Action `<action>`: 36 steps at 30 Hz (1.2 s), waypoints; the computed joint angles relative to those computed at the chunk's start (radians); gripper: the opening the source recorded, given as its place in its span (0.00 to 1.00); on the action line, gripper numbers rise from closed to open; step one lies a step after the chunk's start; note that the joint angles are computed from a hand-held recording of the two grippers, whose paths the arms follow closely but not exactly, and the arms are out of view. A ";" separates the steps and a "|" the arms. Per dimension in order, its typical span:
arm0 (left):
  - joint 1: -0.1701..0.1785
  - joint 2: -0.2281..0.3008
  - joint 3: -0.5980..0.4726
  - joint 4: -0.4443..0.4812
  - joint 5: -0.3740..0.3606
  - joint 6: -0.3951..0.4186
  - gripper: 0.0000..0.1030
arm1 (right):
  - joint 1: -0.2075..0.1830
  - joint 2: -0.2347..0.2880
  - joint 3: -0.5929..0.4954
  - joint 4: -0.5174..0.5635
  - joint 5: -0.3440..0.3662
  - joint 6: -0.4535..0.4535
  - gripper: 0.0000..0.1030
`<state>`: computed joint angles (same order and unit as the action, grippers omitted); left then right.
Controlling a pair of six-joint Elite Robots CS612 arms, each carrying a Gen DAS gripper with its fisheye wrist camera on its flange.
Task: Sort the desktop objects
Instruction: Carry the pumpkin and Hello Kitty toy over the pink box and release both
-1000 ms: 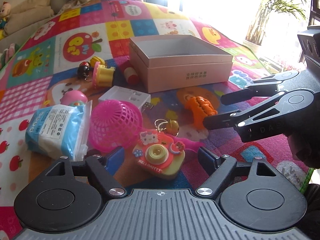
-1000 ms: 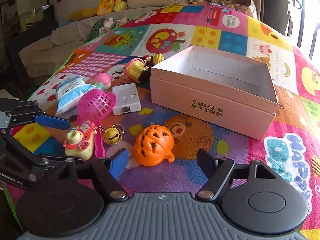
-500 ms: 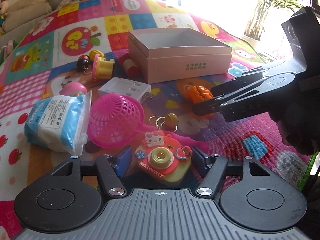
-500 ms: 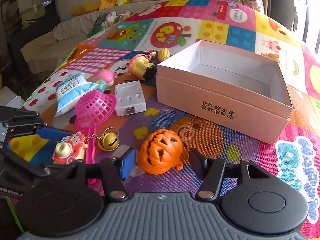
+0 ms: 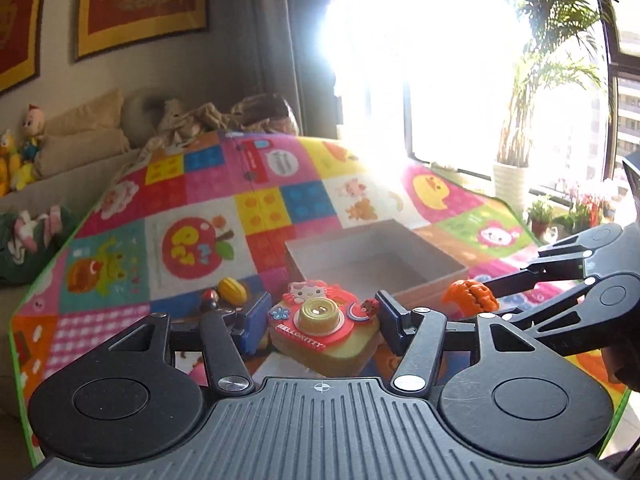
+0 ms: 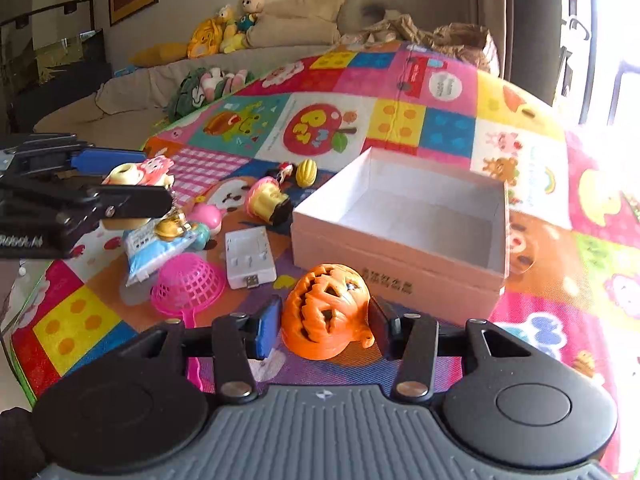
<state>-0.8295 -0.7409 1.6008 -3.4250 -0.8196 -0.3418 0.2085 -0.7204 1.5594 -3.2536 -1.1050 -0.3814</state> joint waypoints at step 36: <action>0.070 0.077 -0.064 0.149 -0.161 -0.266 0.92 | 0.016 0.145 -0.314 -0.001 -0.017 0.184 0.61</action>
